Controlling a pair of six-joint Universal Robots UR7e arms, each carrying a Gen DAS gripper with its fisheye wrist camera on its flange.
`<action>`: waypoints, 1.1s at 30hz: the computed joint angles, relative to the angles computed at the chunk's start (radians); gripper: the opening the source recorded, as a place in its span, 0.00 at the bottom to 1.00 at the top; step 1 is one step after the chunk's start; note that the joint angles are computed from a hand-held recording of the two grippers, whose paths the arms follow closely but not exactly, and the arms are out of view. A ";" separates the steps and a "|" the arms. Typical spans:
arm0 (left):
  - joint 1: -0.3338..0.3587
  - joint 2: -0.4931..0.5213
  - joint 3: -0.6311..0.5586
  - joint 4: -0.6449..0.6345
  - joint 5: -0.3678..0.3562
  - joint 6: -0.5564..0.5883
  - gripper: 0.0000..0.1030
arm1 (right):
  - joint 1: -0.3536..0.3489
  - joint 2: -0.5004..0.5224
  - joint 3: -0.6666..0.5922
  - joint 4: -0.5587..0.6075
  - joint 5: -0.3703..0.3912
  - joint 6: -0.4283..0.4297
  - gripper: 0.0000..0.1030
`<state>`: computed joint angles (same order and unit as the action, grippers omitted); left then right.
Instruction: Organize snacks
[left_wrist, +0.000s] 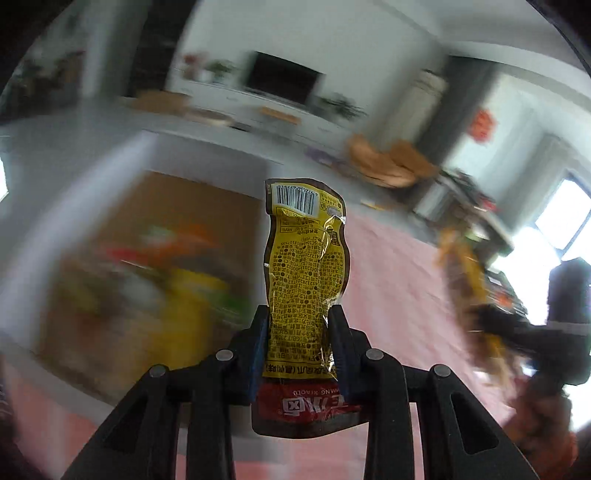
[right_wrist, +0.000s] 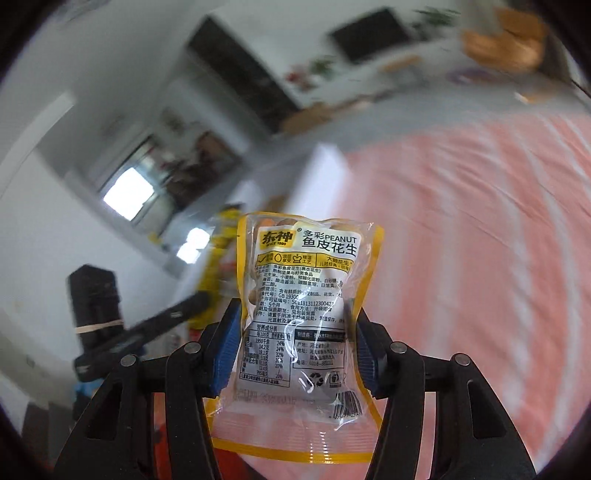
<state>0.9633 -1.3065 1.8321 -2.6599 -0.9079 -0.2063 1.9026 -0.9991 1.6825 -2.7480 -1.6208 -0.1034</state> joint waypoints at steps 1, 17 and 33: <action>0.010 -0.007 -0.022 0.040 0.076 -0.002 0.35 | 0.038 0.071 -0.078 0.017 0.008 -0.011 0.56; -0.056 -0.074 0.168 -0.237 0.591 0.200 0.99 | 0.202 0.348 -0.310 0.073 -0.232 -0.073 0.76; -0.071 -0.085 0.166 0.020 0.661 -0.013 1.00 | 0.280 0.343 -0.280 0.022 -0.483 -0.153 0.78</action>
